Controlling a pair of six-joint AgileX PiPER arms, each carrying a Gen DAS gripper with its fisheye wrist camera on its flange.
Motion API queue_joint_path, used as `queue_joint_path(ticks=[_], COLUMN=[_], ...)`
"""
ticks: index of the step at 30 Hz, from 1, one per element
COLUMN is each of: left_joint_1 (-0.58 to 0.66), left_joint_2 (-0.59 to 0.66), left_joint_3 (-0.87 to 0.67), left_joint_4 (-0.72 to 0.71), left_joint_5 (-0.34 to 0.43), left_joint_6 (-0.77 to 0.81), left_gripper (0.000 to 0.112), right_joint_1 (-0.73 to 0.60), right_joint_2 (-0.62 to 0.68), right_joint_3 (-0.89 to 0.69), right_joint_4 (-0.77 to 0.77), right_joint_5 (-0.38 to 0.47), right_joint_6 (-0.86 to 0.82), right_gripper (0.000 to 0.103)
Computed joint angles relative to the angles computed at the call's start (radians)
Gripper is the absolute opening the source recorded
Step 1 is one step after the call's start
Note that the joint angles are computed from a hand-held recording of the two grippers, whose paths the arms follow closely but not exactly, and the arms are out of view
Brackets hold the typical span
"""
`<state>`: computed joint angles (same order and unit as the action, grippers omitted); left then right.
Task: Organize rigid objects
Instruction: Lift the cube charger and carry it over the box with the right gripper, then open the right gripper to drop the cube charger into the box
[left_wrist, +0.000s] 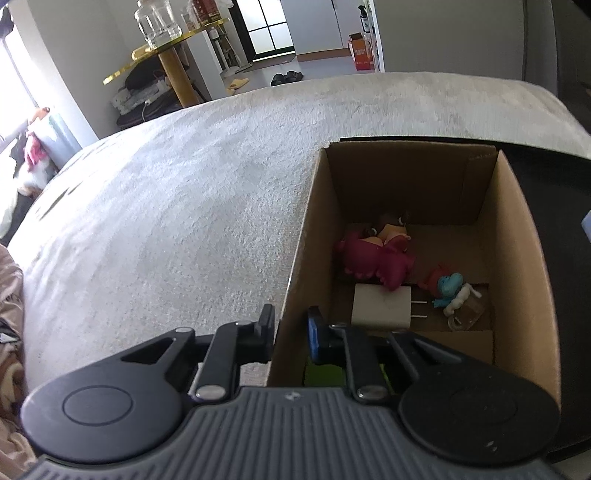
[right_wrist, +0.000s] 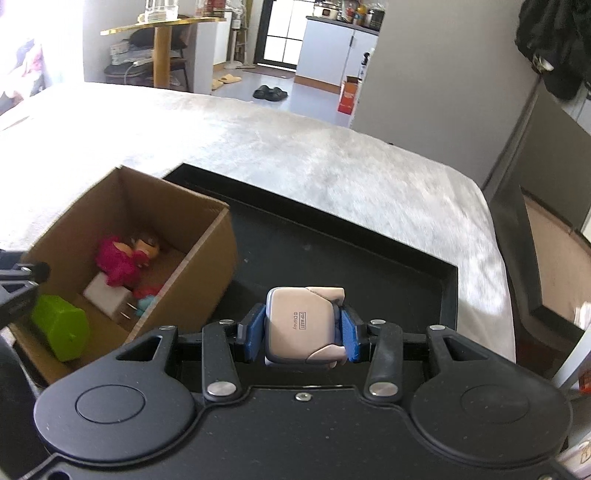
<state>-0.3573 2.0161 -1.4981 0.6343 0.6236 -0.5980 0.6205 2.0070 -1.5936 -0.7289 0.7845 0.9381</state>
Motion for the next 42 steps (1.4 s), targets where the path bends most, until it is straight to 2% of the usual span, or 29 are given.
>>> queue_joint_path(ticks=[15, 35, 42], left_joint_1=[0.065, 0.101, 0.111], left_joint_2=[-0.034, -0.04, -0.038], left_joint_3=[0.029, 0.038, 0.04], left_joint_4=[-0.19, -0.306, -0.332], left_joint_5=[-0.074, -0.104, -0.112], left_joint_6=[0.124, 0.202, 0.231], left_gripper=[0.015, 0.014, 0.014], right_joint_1=[0.093, 0.116, 0.118], right_joint_2=[0.115, 0.34, 0.417], right_joint_3=[-0.331, -0.769, -0.909], right_joint_4=[0.022, 0.142, 0.133], right_joint_5=[0.157, 0.293, 0.355], right_joint_6=[-0.207, -0.502, -0.502], right_gripper=[0.042, 0.042, 0.046])
